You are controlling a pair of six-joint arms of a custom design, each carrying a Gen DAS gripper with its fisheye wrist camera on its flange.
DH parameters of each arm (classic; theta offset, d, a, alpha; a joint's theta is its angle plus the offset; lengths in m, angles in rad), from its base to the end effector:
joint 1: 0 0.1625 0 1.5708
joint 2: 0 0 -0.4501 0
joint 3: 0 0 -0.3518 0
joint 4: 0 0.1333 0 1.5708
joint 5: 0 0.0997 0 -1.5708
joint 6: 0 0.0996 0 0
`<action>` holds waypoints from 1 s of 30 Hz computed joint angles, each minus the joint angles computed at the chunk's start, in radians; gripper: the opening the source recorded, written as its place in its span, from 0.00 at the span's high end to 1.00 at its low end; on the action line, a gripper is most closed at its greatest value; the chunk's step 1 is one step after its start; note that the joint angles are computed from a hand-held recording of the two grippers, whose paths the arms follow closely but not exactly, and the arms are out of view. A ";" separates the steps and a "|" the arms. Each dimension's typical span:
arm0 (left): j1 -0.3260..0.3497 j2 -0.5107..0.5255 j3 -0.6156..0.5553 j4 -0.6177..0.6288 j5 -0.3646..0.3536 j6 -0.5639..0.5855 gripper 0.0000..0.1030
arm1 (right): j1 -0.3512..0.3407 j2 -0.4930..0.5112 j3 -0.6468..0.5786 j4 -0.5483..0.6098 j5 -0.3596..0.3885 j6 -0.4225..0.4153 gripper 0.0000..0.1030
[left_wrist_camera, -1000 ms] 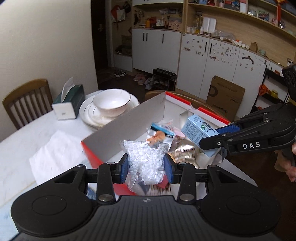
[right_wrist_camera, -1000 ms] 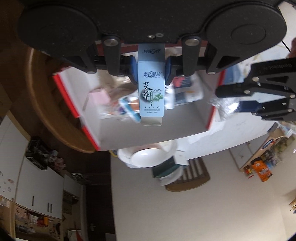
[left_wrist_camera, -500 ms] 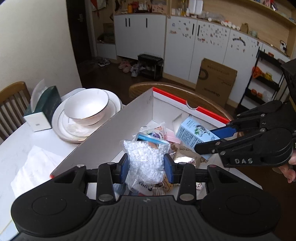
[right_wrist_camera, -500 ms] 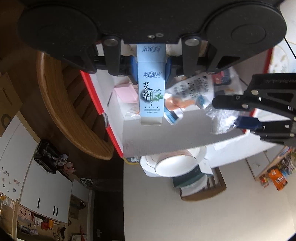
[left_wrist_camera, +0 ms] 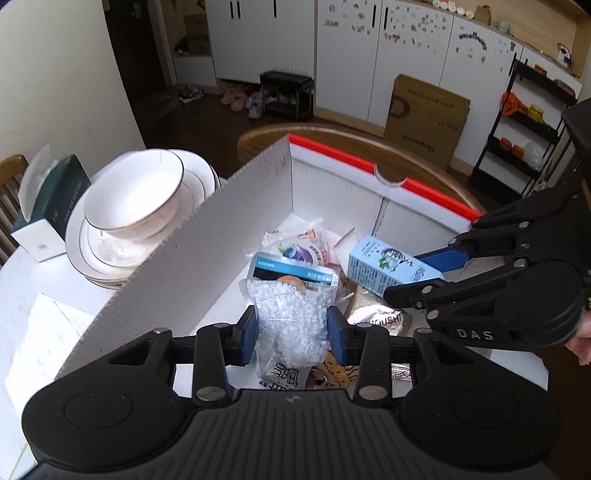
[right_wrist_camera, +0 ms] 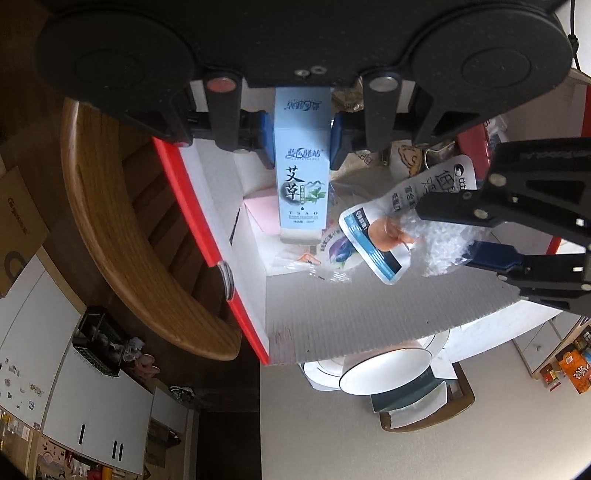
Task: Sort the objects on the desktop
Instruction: 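Lower both tools into the box and open them to release bag and carton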
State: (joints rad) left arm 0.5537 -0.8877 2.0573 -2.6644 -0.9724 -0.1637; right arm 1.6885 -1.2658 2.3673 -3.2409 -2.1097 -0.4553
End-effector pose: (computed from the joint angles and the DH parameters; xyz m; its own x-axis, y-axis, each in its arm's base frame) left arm -0.3382 -0.4317 0.0981 -0.5310 0.6301 -0.5666 0.7719 0.6355 -0.0166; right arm 0.1314 -0.4117 0.2597 -0.7511 -0.2120 0.6252 -0.4779 0.8279 -0.2934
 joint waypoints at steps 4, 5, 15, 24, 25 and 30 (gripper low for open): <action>0.015 0.020 -0.025 0.035 -0.013 -0.010 0.63 | 0.000 0.005 0.003 -0.012 -0.002 -0.008 0.70; 0.019 0.023 -0.028 0.040 -0.017 -0.012 0.63 | -0.001 0.003 0.005 -0.012 -0.001 -0.011 0.70; 0.027 0.035 -0.035 0.062 -0.035 -0.008 0.62 | 0.016 -0.017 0.026 -0.011 0.020 -0.079 0.56; 0.024 0.021 -0.003 0.008 -0.049 -0.017 0.38 | 0.004 -0.063 0.048 -0.013 0.072 -0.090 0.35; 0.024 0.019 0.000 0.002 -0.049 -0.021 0.38 | 0.003 -0.067 0.049 -0.009 0.074 -0.091 0.35; 0.016 0.003 0.025 -0.038 -0.041 -0.028 0.37 | 0.000 -0.087 0.054 0.003 0.096 -0.092 0.35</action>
State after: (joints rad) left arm 0.5698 -0.8848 2.0820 -2.7024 -1.0139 -0.1913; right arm 1.6886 -1.3532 2.4218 -3.2379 -2.0135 -0.5473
